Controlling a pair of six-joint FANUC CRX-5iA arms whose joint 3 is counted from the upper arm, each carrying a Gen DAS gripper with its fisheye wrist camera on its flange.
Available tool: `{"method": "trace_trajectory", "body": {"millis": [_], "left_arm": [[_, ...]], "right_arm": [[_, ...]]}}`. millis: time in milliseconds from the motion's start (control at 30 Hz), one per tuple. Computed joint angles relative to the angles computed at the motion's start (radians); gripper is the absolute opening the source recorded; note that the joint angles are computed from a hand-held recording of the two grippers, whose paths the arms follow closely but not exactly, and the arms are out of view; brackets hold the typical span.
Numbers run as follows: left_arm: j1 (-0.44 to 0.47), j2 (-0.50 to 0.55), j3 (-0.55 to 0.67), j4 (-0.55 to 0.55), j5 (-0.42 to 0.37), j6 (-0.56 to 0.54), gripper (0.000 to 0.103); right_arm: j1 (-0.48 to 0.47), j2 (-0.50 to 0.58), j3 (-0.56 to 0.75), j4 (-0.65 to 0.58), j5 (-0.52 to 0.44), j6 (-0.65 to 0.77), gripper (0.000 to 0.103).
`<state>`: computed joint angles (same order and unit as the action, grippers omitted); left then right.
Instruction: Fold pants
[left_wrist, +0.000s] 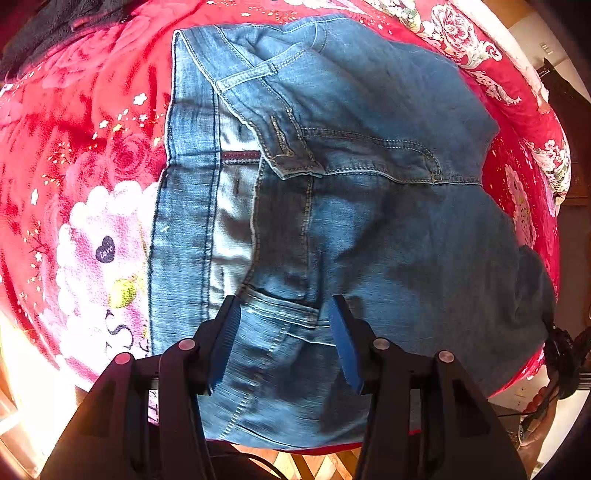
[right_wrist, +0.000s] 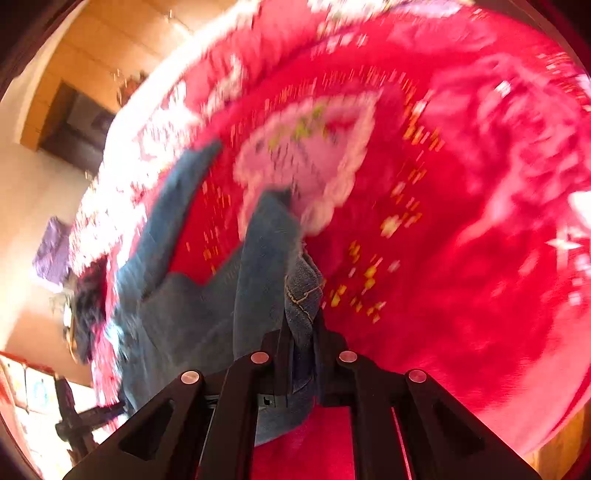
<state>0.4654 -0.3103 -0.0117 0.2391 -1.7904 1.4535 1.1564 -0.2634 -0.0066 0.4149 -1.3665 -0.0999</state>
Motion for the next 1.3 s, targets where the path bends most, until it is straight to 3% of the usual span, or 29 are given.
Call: {"method": "trace_trajectory", "body": {"millis": [133, 233, 267, 300, 400, 467, 500, 600, 700, 833, 933, 1033, 1200, 1300], "left_arm": [[-0.006, -0.017, -0.036, -0.023, 0.004, -0.003, 0.048], [-0.037, -0.019, -0.016, -0.050, -0.006, -0.038, 0.048], [-0.027, -0.020, -0.014, -0.039, -0.018, -0.054, 0.048], [-0.004, -0.022, -0.013, -0.021, -0.029, -0.071, 0.048], [0.087, -0.021, -0.009, 0.033, -0.033, -0.116, 0.048], [0.132, -0.012, -0.013, 0.048, -0.022, -0.121, 0.048], [0.137, -0.004, -0.014, 0.058, -0.016, -0.104, 0.048], [0.117, 0.011, -0.019, 0.065, 0.007, -0.056, 0.048], [0.087, 0.030, -0.008, 0.057, -0.008, -0.037, 0.048], [0.098, 0.076, 0.048, 0.065, 0.044, -0.015, 0.048], [0.112, 0.156, 0.096, 0.115, 0.067, 0.061, 0.061], [0.096, 0.216, 0.125, 0.142, 0.101, 0.142, 0.061], [0.050, 0.273, 0.138, 0.150, 0.113, 0.215, 0.061], [0.003, 0.315, 0.168, 0.139, 0.134, 0.275, 0.061]], "right_arm": [[0.028, -0.031, -0.003, -0.070, -0.130, -0.032, 0.008], [0.056, -0.061, -0.029, -0.133, -0.194, -0.132, 0.023], [0.079, -0.078, -0.047, -0.111, -0.198, -0.171, 0.032], [0.098, -0.090, -0.058, -0.080, -0.206, -0.197, 0.034], [0.087, -0.060, -0.025, 0.007, -0.236, -0.136, 0.034], [0.018, -0.018, 0.020, 0.000, -0.188, -0.026, 0.046], [-0.028, 0.017, 0.052, -0.021, -0.163, 0.047, 0.054], [-0.150, 0.146, 0.160, -0.104, -0.140, 0.226, 0.054], [-0.199, 0.282, 0.271, -0.112, -0.229, 0.286, 0.052], [-0.226, 0.311, 0.318, -0.081, -0.087, 0.333, 0.052], [-0.290, 0.424, 0.480, -0.144, -0.053, 0.455, 0.052], [-0.362, 0.575, 0.682, -0.245, -0.037, 0.524, 0.053], [-0.444, 0.806, 0.963, -0.367, -0.042, 0.514, 0.053], [-0.485, 0.952, 1.145, -0.420, -0.091, 0.505, 0.053]]}}
